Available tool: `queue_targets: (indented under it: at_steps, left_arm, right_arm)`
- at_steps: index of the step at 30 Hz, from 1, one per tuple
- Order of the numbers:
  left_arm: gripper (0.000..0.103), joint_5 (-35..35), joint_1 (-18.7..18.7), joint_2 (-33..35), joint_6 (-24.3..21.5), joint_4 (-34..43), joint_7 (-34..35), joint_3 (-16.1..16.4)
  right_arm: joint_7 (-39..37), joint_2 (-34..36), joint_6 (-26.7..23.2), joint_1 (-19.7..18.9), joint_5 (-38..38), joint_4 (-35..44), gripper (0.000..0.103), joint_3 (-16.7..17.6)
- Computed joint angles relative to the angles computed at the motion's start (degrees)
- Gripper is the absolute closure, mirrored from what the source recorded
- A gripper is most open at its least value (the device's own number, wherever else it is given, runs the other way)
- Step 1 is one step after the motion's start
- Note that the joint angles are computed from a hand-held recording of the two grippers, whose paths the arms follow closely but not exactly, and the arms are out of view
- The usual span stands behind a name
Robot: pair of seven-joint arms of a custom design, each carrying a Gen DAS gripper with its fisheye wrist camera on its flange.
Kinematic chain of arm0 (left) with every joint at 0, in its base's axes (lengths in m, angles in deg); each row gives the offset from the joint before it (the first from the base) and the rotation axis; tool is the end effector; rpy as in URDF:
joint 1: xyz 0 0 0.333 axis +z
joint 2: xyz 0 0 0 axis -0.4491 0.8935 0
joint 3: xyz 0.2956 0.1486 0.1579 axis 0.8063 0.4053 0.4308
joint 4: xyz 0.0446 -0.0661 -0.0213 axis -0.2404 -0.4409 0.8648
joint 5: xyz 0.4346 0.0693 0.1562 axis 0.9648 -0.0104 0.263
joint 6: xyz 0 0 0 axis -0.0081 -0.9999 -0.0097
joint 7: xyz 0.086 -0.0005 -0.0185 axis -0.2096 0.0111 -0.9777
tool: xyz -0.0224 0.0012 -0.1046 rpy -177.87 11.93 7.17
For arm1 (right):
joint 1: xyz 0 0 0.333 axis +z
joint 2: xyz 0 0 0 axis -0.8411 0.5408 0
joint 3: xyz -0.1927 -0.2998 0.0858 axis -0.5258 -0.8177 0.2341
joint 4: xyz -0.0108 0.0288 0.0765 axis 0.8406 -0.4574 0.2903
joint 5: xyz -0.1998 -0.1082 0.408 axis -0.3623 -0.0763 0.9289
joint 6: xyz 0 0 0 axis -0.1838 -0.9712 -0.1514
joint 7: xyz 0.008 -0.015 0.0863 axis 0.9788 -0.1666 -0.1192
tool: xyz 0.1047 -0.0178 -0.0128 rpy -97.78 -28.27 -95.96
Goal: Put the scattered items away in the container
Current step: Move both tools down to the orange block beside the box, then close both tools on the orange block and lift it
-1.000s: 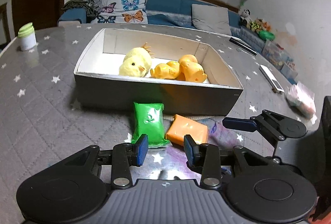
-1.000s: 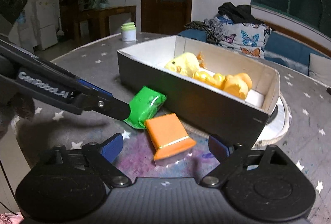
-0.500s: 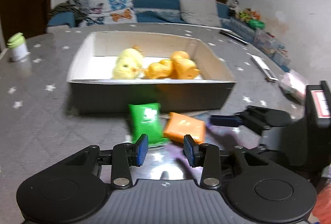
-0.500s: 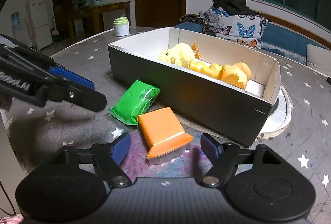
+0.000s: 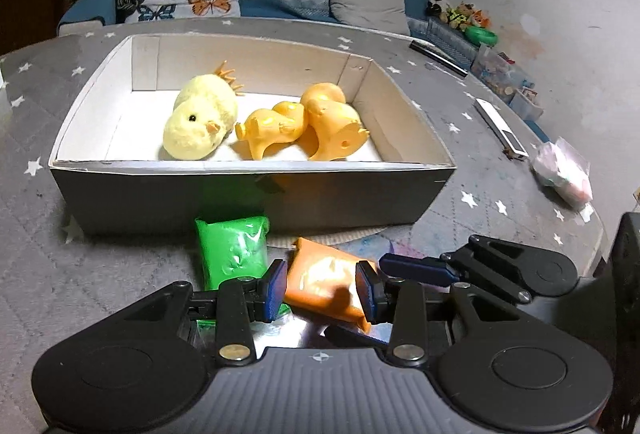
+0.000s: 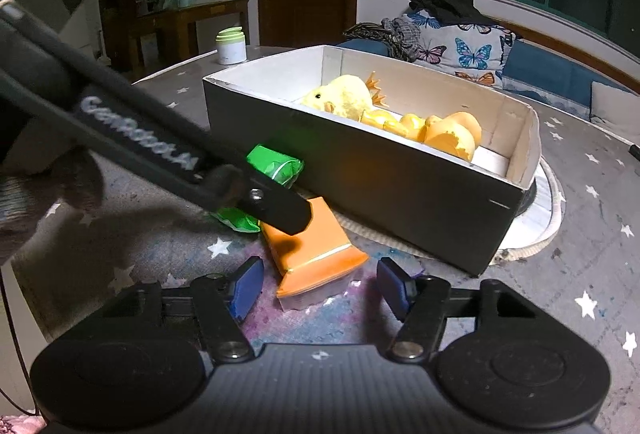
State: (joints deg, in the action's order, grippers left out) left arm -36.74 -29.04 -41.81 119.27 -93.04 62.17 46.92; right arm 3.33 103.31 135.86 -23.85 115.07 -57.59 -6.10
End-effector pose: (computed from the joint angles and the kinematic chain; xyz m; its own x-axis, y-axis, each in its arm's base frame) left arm 0.5918 -0.3527 0.3196 -0.3544 -0.8960 0.2676 -0.7811 0.1264 -0.6115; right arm 0.5406 0.4167 0.2747 0.5307 -0.8475 -0.0019 -0.5588 -0.3482 -0.7527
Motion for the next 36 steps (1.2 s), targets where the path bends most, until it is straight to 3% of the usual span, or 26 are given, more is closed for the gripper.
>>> queue_targets:
  at_steps: [18, 22, 28, 33, 36]
  left_arm:
    - [0.063, -1.57, 11.57, 5.5, 0.43, 1.05, 5.24, -12.03]
    - [0.063, -1.2, 10.15, 4.7, 0.29, 1.01, 3.65, -10.18]
    - [0.063, -0.22, 10.78, 3.48, 1.11, -0.33, 2.4, -10.26]
    - [0.063, 0.61, 11.32, 3.18, 1.65, -0.98, 1.61, -10.63]
    - [0.063, 1.28, 11.88, 3.22, 1.75, -1.18, 1.31, -11.17]
  right_arm:
    - [-0.49, -0.97, -1.99, -2.52, -4.12, -1.01, 0.041, 1.64]
    - [-2.75, -1.77, -2.13, 0.55, -3.09, -1.22, 0.041, -1.21]
    - [-7.19, -0.87, -5.1, 6.31, 0.75, 1.62, 0.042, -6.99]
    - [-9.03, 0.36, -7.99, 10.7, 1.85, 3.69, 0.051, -11.66]
    - [-8.66, 0.3, -8.34, 10.79, 1.41, 3.68, 0.058, -12.01]
